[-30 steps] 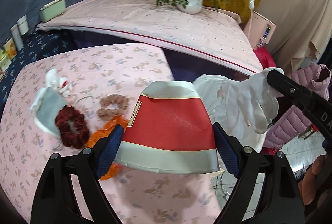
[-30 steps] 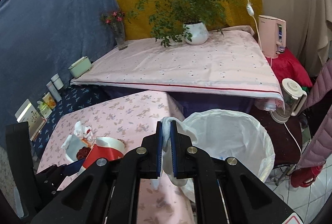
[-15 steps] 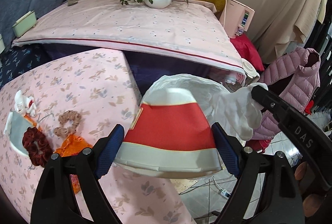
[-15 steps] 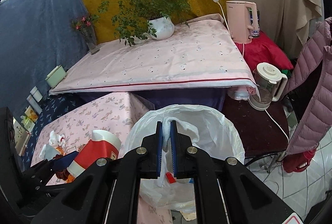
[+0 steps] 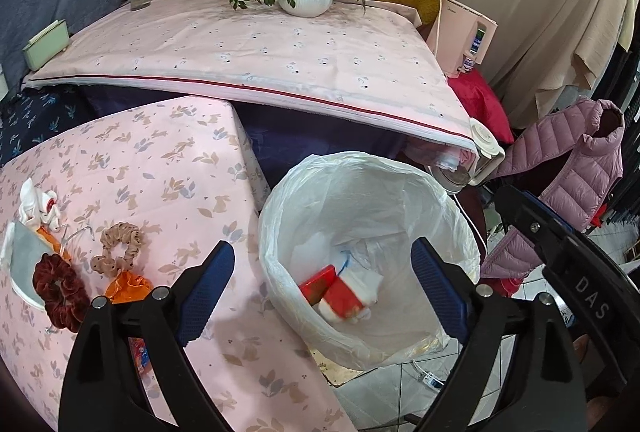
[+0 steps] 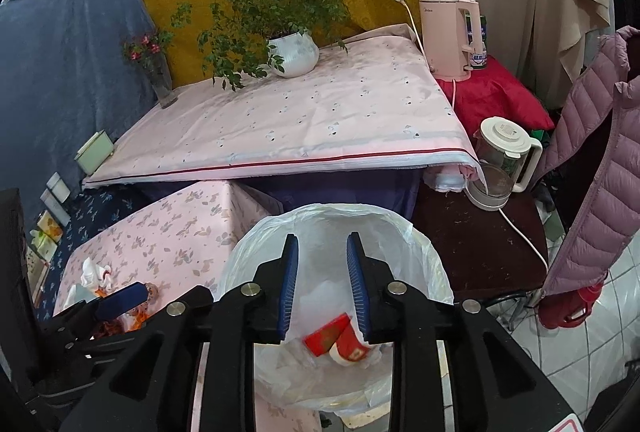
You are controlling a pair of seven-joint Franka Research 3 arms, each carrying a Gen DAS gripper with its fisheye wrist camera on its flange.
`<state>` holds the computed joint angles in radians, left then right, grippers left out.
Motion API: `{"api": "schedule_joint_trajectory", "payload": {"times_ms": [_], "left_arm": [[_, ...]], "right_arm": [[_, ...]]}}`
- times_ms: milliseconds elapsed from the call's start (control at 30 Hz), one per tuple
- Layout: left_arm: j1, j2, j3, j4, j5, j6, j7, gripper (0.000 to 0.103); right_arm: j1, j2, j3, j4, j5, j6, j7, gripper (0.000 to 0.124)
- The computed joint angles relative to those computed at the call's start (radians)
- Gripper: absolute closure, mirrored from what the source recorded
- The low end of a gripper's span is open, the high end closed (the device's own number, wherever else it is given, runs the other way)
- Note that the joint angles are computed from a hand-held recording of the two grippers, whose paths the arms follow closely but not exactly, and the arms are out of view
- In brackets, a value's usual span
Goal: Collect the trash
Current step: 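Move both open tools back to the remaining items on the table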
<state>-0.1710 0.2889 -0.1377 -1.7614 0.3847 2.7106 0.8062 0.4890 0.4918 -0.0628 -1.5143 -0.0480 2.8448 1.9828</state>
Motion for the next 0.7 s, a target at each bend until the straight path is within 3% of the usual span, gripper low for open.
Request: {"api": "schedule_joint_trajectory", "payload": {"times_ms": [700], "left_arm": [[0.028,-0.151,0.031,-0.194,0.149,0.005,-0.219,0.017]], "right_arm": [[0.036,-0.047,0.036,-0.075,-0.01,0.005,-0.038,0.09]]}}
